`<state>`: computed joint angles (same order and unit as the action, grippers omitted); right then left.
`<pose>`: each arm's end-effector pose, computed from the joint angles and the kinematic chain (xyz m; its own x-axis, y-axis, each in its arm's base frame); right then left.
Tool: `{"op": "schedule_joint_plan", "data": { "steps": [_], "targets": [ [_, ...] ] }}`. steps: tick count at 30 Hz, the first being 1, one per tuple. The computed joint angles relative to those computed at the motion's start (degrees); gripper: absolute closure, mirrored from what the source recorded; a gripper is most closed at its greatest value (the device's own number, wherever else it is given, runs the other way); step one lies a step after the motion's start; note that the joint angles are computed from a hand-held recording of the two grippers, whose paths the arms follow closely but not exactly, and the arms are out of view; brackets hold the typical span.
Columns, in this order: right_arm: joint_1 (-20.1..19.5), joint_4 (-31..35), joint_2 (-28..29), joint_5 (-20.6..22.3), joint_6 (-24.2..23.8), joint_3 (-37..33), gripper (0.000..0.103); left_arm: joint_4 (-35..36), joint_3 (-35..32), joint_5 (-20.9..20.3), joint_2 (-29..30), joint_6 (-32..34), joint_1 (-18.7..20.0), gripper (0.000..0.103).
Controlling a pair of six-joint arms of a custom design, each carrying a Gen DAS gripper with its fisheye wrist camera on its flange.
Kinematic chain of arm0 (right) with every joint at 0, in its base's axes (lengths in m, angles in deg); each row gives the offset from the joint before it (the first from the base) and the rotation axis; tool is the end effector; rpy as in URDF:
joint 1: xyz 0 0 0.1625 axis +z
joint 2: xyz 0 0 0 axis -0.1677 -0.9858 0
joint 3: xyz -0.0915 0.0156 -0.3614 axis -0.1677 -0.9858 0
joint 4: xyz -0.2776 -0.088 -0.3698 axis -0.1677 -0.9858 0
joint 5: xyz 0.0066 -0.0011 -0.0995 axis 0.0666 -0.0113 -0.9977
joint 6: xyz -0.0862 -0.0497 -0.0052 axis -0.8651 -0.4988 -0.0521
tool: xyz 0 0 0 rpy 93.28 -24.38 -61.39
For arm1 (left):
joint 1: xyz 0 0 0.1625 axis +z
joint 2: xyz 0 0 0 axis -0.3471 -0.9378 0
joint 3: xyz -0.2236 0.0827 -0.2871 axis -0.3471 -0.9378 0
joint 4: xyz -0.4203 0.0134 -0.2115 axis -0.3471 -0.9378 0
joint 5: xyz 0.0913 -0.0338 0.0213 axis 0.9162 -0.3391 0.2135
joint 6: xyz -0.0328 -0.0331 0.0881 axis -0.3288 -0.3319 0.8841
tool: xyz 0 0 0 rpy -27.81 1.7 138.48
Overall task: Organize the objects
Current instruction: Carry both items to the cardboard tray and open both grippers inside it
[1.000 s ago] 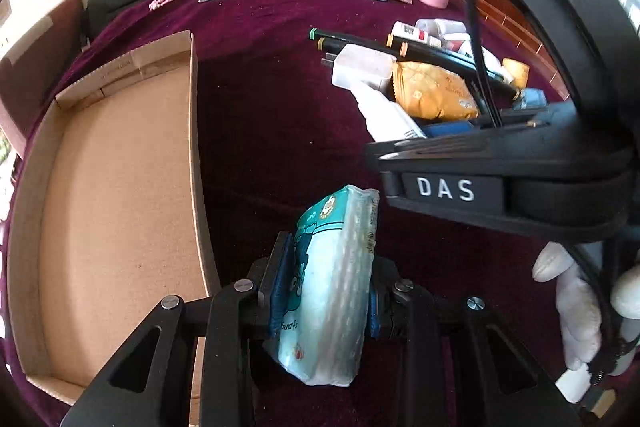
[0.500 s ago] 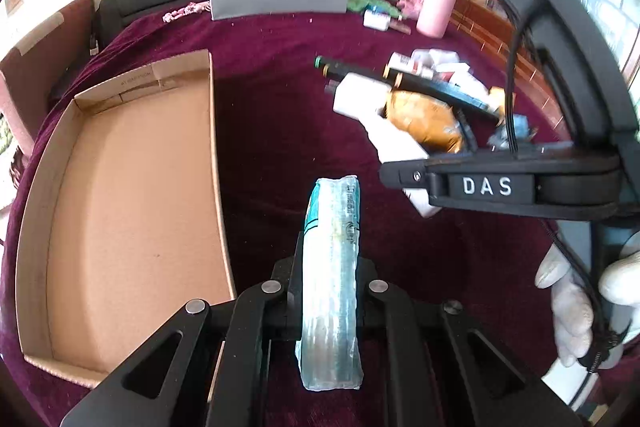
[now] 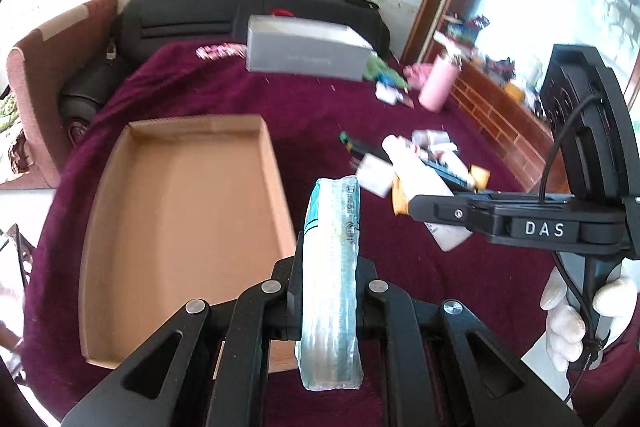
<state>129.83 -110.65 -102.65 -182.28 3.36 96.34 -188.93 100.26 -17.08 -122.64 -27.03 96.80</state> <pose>0.4353 -0.6158 -0.0360 -0.8988 0.2058 0.3871 -0.0865 0.7824 -0.6168 -0.0175 -0.7042 0.4135 -0.6117 0.7281 -0.3094 0.7887 0.5917 -0.1667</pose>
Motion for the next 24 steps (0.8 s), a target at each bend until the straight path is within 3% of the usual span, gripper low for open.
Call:
{"op": "schedule_joint_plan", "data": {
  "steps": [7,15,24],
  "targets": [
    [1.11,1.44,3.49,2.48,-3.31,-7.65,0.075,-0.38,-6.82,-0.52,3.22,0.22,0.21,0.094],
    [0.91,6.84,9.73,3.73,-5.18,-20.02,0.075,1.02,-18.29,3.33,11.56,0.29,-0.42,0.094],
    [-2.16,19.26,22.10,2.75,-3.52,-42.09,0.075,6.92,-33.70,8.59,25.00,-2.63,0.37,0.094]
  ]
}}
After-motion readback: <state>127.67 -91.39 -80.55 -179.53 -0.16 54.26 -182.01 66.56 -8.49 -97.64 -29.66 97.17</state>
